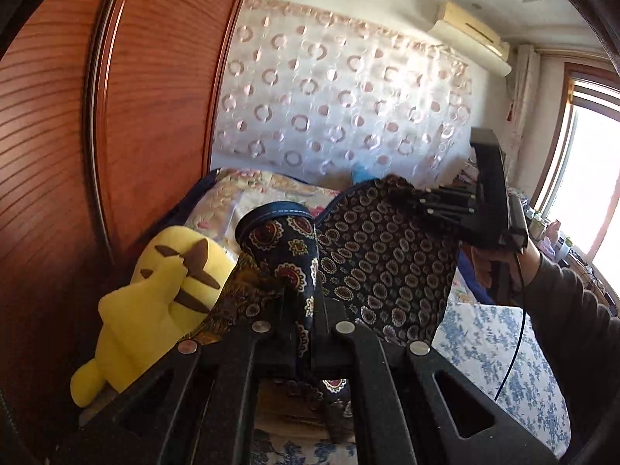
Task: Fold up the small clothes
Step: 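Carry the folded garment with the left gripper toward the yellow cloth stack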
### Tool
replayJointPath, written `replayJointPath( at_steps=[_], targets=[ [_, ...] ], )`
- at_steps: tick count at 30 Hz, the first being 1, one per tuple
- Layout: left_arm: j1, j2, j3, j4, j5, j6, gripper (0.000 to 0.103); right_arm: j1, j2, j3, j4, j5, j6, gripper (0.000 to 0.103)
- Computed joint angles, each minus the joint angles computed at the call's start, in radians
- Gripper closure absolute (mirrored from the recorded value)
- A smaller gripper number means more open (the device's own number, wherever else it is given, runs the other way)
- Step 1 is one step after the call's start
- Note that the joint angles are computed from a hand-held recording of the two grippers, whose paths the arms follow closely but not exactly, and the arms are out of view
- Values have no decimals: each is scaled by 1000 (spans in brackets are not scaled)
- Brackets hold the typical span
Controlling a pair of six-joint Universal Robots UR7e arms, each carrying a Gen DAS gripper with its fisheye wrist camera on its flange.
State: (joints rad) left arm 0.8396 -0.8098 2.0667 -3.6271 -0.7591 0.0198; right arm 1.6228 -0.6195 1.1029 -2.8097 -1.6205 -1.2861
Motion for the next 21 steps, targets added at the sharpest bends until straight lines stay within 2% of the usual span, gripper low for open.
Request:
replayJointPath(
  at_steps=[5,7,11,14,16,18,19,21],
  targets=[
    [29,8,-13,10,-26,-12,98,44,183,-310,157,-39,-16,95],
    [33,13,-7,-5,-38,-18,98,53,196,-311,141,-30,-22,95],
    [32,27,-2,-27,-30,-36,98,35,141,-192,104,1,-59,95],
    [46,41,-13,-5,-9,-76,98,27,175,-232,120,-20,-44,93],
    [57,45,-13,28,0,-107,98,25,190,-253,121,-48,-10,87],
    [57,49,-10,37,23,-116,92,25,202,-269,102,-71,33,69],
    [53,52,-6,29,38,-106,88,22,196,-262,88,-67,54,65],
    [48,51,1,15,56,-93,70,14,170,-230,66,-46,91,55]
  ],
)
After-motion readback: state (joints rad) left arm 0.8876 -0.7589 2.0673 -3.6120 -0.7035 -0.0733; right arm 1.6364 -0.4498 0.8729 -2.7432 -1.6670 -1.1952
